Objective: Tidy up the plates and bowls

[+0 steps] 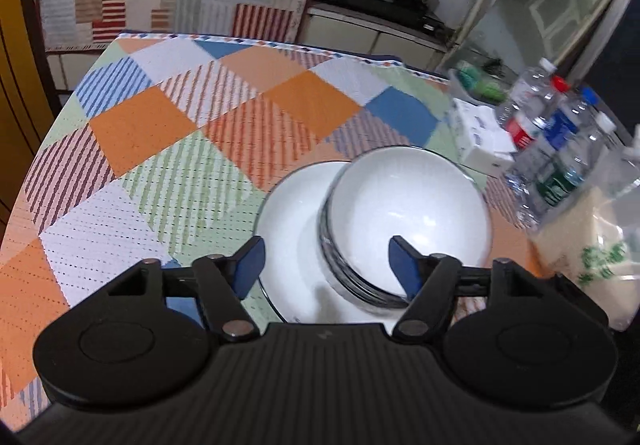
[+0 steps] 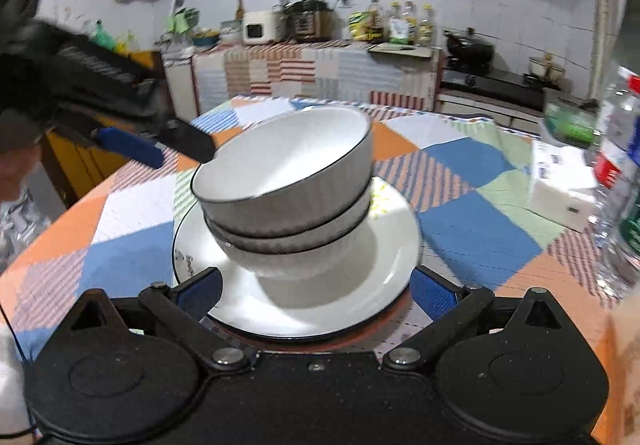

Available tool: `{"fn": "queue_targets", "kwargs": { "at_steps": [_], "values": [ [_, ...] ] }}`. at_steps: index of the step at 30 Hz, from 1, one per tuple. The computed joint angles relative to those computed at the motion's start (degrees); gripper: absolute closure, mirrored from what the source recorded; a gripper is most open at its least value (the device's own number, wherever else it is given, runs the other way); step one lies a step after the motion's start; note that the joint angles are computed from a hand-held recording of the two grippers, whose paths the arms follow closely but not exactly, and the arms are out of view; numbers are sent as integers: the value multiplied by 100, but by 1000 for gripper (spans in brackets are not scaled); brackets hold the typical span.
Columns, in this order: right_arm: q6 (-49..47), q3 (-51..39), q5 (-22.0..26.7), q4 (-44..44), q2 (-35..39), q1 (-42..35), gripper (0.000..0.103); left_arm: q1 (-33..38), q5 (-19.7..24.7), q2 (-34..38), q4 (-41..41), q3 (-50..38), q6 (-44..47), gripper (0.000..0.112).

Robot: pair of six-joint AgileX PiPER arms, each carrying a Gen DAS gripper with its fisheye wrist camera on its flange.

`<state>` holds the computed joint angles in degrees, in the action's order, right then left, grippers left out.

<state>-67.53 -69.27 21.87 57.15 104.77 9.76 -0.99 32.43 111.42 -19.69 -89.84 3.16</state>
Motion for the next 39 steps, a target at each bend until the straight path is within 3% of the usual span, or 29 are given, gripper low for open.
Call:
{"fn": "queue_targets", "kwargs": {
  "at_steps": [4, 7, 9, 12, 20, 29, 39],
  "values": [
    [517, 5, -55, -198, -172, -103, 2, -83, 21, -389, 35, 230, -45, 40],
    [1441, -135, -31, -1053, -288, -103, 2, -123, 142, -675, 269, 316, -300, 40],
    [2397, -323, 159, -1942, -389, -99, 2, -150, 329, -826, 584, 286, -600, 39],
    [3205, -612, 664, -2319, -587, -252, 2, -148, 566, -1099, 907, 267, -801, 39],
    [4179, -997, 1550, -2738, -1111, -385, 2, -242, 747, -2048, 1759, 781, -1372, 33],
    [4839, -719, 1829, -3528, -1915, -119, 2, -679, 851, -2854, 3281, 1610, -2840, 26],
    [5956, -292, 1821, -4783, -2332, 515, 2, -1185, 1182, -3179, 4390, 2045, -3819, 17]
  ]
}}
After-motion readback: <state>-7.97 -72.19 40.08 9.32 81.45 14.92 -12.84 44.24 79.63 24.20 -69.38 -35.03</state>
